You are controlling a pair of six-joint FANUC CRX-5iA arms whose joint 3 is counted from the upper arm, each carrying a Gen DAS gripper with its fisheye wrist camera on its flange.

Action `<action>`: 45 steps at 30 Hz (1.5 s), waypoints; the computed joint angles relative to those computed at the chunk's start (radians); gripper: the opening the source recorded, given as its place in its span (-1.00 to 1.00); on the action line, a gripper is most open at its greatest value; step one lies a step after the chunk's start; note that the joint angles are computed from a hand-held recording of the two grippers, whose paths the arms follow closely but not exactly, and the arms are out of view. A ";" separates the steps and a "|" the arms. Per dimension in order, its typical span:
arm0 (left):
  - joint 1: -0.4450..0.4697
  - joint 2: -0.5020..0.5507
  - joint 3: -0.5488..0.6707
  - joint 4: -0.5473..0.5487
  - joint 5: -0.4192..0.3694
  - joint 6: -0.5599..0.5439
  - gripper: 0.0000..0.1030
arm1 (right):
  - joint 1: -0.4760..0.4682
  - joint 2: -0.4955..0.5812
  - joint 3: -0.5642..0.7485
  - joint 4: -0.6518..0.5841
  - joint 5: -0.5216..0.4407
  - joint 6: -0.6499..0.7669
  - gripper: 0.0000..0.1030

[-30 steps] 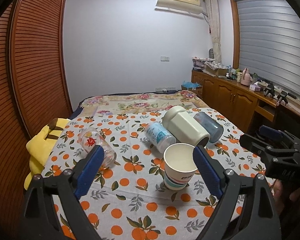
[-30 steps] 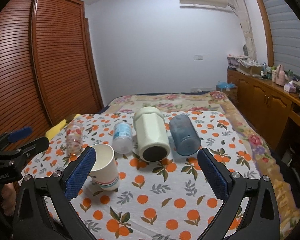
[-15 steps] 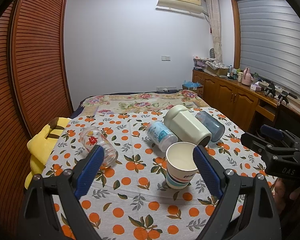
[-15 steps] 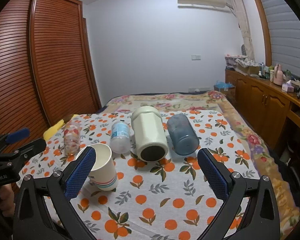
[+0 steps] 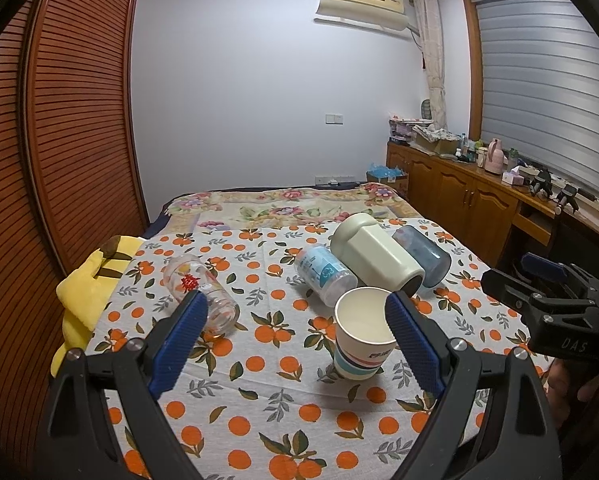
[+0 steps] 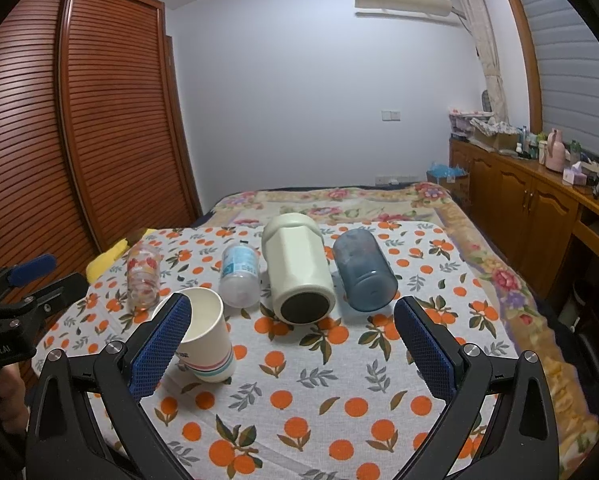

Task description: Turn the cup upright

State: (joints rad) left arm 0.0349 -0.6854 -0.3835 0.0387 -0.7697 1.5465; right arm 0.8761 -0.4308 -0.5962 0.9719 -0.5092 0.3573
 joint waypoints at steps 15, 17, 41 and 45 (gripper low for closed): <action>-0.001 0.001 0.005 -0.004 -0.009 0.002 0.77 | 0.000 0.001 0.000 0.004 -0.001 -0.004 1.00; -0.002 0.001 0.007 -0.008 -0.009 0.005 0.77 | -0.001 0.001 -0.001 0.008 0.000 -0.006 1.00; -0.003 0.000 0.008 -0.009 -0.010 0.006 0.77 | -0.001 0.000 -0.002 0.009 0.000 -0.006 1.00; -0.004 0.000 0.008 -0.010 -0.010 0.008 0.77 | -0.001 0.000 -0.002 0.009 0.000 -0.006 1.00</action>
